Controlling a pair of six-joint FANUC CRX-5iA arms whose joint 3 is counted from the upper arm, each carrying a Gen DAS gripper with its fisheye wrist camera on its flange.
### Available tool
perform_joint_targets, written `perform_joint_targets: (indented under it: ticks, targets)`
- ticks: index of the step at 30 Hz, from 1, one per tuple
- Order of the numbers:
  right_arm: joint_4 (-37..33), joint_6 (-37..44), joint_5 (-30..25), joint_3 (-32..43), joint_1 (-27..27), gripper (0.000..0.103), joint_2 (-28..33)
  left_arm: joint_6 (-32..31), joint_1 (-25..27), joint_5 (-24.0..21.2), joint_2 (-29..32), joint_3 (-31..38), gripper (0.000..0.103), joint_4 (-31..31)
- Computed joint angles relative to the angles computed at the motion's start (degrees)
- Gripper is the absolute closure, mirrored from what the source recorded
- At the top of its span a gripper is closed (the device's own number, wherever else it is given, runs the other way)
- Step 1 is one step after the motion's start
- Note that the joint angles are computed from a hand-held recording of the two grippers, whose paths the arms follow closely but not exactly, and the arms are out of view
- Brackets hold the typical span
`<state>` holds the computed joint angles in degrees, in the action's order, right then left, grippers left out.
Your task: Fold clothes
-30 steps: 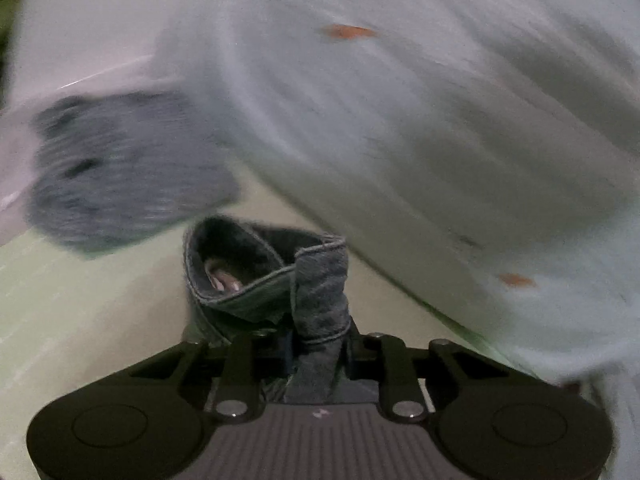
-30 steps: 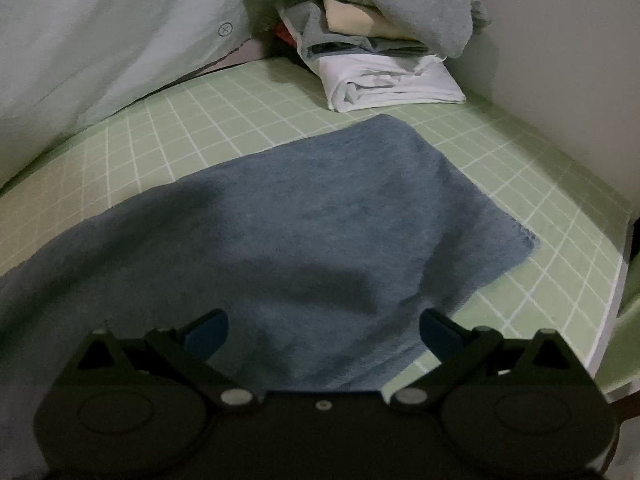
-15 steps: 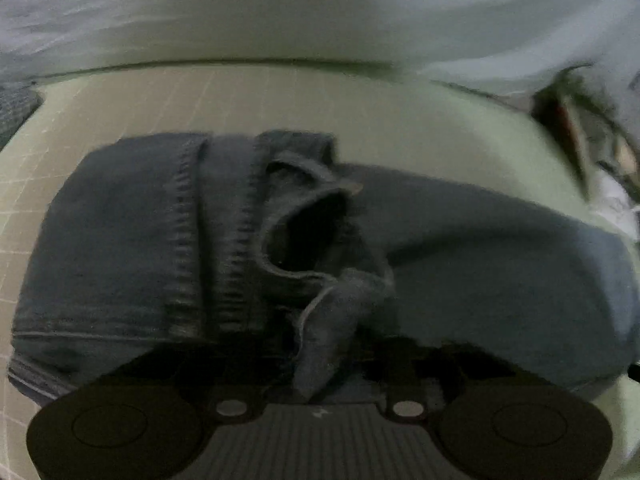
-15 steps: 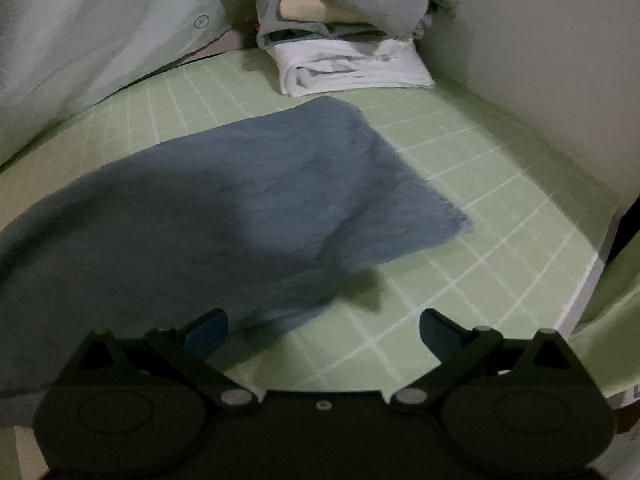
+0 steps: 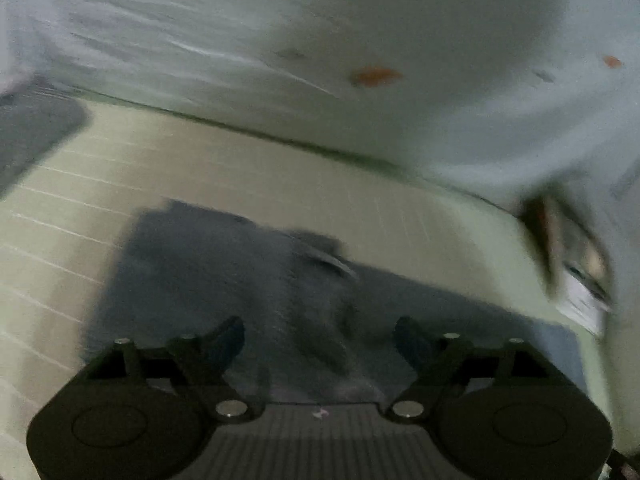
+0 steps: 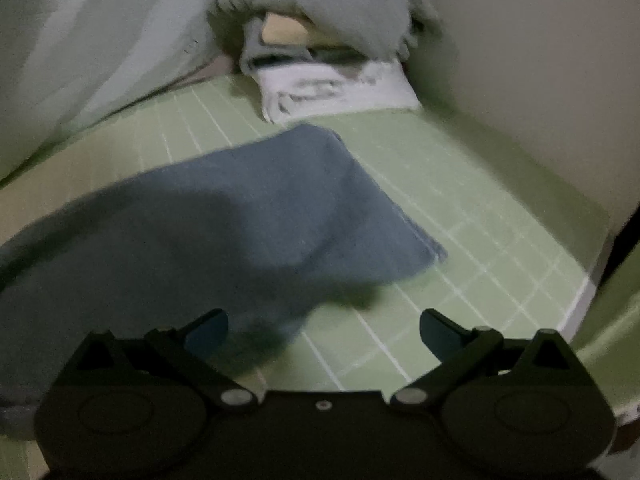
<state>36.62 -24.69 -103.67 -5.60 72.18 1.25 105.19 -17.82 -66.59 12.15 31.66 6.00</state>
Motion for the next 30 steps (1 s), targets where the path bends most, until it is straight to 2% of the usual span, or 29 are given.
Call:
perform_joint_targets:
  ticks: [2,5,11,13,14,16,18,21,25,30]
  targets:
    - [1.1,1.6,0.6,0.4,-0.7,0.0,0.7,2.3,-1.2,-6.8,4.1,7.6,0.019,-6.9]
    - [1.3,3.2,1.9,0.7,-1.8,0.0,1.1,1.8,-3.5,-15.9,10.1,16.8,0.019,-15.2]
    - [0.7,4.6,0.9,1.5,-3.1,0.0,2.0,-1.5,-7.2,-20.5,15.2,23.1,0.018,-21.0]
    - [0.2,3.7,0.0,1.7,-3.9,0.0,2.2,-3.1,-9.2,-23.2,18.3,27.8,0.018,-24.1]
    - [0.0,3.5,-0.3,1.8,-4.3,0.0,2.2,-4.3,-9.7,-23.9,19.6,29.5,0.018,-24.2]
    - [0.2,3.7,-0.8,2.0,-5.5,0.0,2.6,-6.4,-9.5,-21.9,19.9,28.9,0.018,-20.0]
    - [0.9,5.3,-1.1,2.3,-6.7,0.0,3.1,-9.7,-11.7,-23.5,21.5,31.7,0.018,-24.1]
    - [2.0,8.2,-0.1,2.0,-8.6,0.0,2.9,-10.9,-12.9,-25.1,22.7,32.7,0.015,-27.2]
    - [2.0,10.2,3.2,-0.7,-10.4,0.0,0.6,-5.3,-11.2,-25.7,23.2,32.6,0.0,-25.2]
    - [-0.2,11.3,6.0,-3.2,-12.5,0.0,-1.7,-3.6,-10.2,-24.9,22.2,30.8,0.0,-23.7]
